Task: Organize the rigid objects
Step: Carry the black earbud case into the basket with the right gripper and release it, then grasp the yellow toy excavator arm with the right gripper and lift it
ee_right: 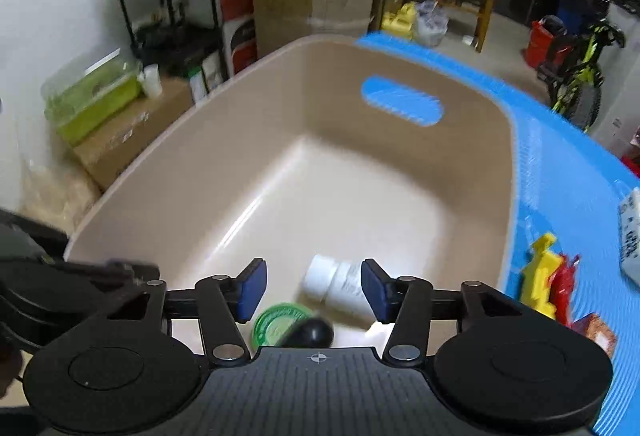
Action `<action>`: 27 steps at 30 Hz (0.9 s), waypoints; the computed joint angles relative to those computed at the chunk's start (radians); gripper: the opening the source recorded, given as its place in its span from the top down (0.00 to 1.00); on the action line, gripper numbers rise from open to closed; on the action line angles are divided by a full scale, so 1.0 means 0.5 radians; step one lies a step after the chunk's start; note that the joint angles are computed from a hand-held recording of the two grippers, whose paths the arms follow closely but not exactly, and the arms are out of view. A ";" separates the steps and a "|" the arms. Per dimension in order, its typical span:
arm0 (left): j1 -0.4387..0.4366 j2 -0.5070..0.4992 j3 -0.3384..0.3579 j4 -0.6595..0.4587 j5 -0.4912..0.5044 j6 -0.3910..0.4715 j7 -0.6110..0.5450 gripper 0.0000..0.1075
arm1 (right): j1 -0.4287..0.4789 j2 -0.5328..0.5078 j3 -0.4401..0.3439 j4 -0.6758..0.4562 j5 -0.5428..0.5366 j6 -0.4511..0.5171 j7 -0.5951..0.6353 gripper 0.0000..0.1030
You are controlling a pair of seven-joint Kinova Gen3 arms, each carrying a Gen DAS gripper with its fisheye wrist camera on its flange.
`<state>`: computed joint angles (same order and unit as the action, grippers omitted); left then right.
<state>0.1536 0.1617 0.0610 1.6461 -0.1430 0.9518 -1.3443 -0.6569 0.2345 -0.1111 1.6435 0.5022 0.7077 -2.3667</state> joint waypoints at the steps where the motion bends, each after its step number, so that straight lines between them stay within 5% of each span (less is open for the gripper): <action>1: -0.001 -0.001 0.000 0.001 0.000 0.000 -0.001 0.91 | -0.012 -0.036 0.020 0.031 0.041 -0.024 -0.055 0.36; 11: 0.000 0.000 0.001 0.001 -0.001 -0.001 0.001 0.91 | 0.116 -0.282 -0.011 0.230 0.429 0.004 -0.529 0.27; 27: 0.001 0.000 0.001 0.002 -0.003 -0.001 0.004 0.91 | 0.455 -0.234 0.021 0.502 0.362 -0.017 -0.726 0.27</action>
<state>0.1542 0.1618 0.0615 1.6471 -0.1445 0.9511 -1.3422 -0.4296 0.1173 -0.1007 1.8947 0.6833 0.6994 -2.7299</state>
